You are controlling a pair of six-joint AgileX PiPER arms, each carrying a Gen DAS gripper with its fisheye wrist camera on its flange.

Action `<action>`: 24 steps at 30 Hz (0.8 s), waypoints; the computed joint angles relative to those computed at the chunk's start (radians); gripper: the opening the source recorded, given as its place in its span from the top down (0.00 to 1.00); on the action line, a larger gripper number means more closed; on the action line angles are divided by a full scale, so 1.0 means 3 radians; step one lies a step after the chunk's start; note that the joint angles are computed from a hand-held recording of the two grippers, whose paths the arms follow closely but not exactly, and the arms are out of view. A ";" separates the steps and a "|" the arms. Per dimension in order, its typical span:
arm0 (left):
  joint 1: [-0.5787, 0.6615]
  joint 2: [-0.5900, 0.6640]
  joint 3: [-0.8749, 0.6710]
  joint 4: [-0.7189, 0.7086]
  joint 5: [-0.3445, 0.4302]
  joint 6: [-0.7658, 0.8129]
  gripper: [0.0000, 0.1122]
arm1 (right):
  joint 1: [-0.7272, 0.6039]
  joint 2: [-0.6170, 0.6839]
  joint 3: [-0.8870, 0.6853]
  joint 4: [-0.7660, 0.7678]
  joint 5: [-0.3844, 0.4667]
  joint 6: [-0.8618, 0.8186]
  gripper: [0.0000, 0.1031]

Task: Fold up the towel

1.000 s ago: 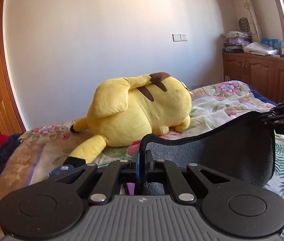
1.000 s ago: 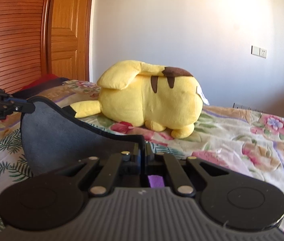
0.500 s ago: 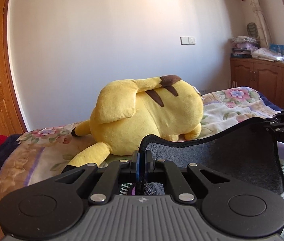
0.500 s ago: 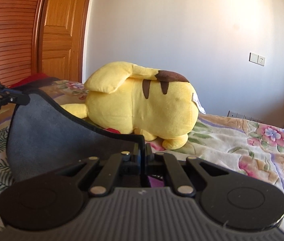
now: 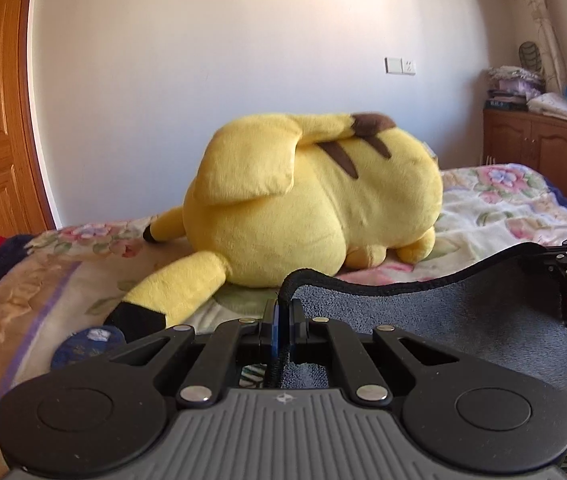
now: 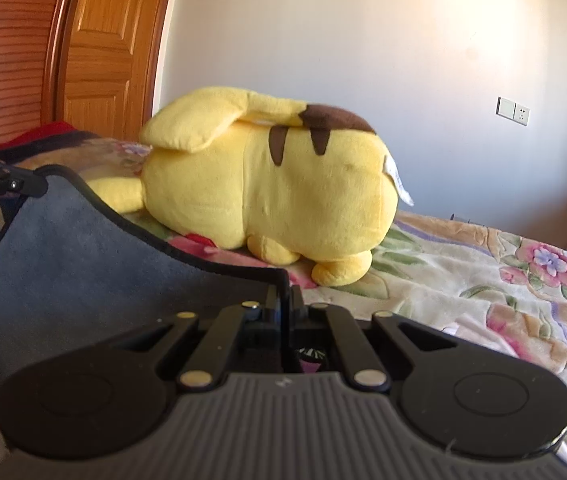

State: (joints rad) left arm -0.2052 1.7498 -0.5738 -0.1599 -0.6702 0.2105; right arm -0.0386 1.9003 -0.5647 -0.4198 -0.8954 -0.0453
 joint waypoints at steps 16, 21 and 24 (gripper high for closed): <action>-0.0049 0.0521 -0.0321 -0.0160 0.0121 0.0223 1.00 | 0.0150 0.0374 -0.0290 0.0281 0.0255 -0.0169 0.96; -0.0092 0.0574 -0.0386 -0.0366 0.0202 0.0435 0.97 | 0.0180 0.0377 -0.0323 0.0339 0.0314 -0.0201 0.96; -0.0092 0.0541 -0.0318 -0.0325 0.0158 0.0353 0.81 | 0.0162 0.0355 -0.0303 0.0335 0.0337 -0.0177 0.75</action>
State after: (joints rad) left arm -0.2327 1.9120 -0.6693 -0.2574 -0.6227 0.3165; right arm 0.0100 2.0069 -0.6556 -0.3192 -0.7941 -0.0984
